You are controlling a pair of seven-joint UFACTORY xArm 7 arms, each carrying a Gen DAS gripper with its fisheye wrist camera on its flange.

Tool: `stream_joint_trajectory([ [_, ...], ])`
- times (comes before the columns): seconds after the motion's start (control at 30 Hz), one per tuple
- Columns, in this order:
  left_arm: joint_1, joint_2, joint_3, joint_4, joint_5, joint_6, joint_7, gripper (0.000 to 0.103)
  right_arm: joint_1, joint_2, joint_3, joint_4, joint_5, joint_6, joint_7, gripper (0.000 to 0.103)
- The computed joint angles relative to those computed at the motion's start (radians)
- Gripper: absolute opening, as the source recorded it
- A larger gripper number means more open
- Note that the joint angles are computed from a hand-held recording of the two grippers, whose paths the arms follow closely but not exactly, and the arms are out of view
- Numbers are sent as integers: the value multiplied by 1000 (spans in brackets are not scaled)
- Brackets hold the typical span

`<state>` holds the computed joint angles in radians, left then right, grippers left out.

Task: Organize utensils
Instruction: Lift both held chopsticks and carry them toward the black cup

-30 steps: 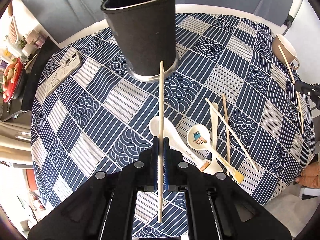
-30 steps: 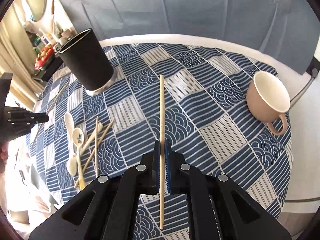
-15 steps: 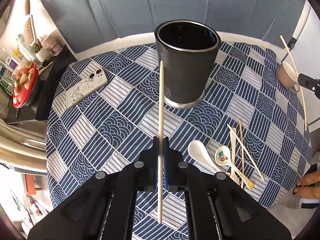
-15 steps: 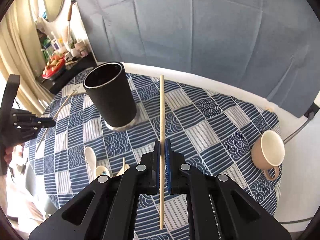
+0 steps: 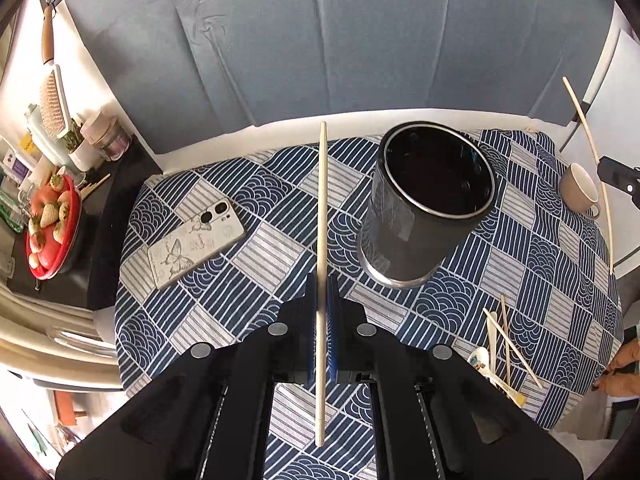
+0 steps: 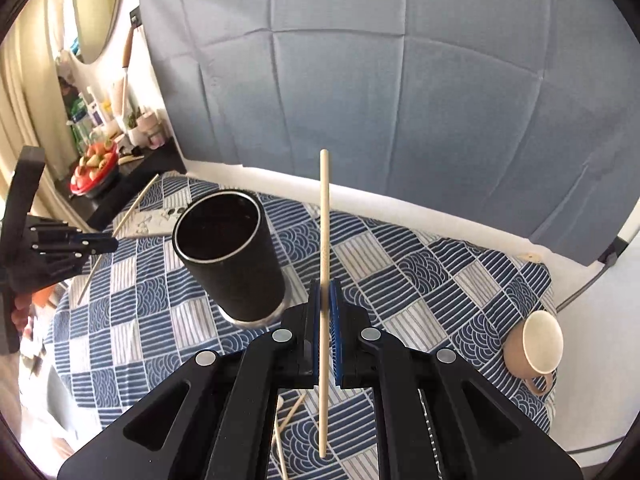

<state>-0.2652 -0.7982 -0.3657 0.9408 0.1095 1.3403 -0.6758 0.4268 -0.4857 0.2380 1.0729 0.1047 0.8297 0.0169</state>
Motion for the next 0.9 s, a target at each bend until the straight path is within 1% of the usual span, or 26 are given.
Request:
stream_joint_trajectory([
  [0.2,3,4,62,-14,13,-97,89,5,-8,42,53,46,-42,-31,86,5],
  [0.33,14,29,78,-17,22,-151,150,5,-8,52,82,57,-83,-66,150,5],
  [0.43,17,40,92,-18,10,-198,180,5,5,56,81,68,-83,-85,184,5],
  [0.5,21,49,96,-17,1,-230,189,5,-4,59,96,76,-115,-100,214,5],
  [0.63,28,72,99,-10,-14,-296,197,5,-4,75,102,93,-145,-131,248,5],
  [0.73,25,93,106,-4,-35,-347,198,5,5,94,95,104,-144,-164,255,5],
  [0.83,29,117,102,7,-33,-388,199,5,18,121,82,117,-131,-195,248,5],
  [0.9,19,129,116,5,-54,-430,202,5,28,145,73,131,-121,-209,236,5],
])
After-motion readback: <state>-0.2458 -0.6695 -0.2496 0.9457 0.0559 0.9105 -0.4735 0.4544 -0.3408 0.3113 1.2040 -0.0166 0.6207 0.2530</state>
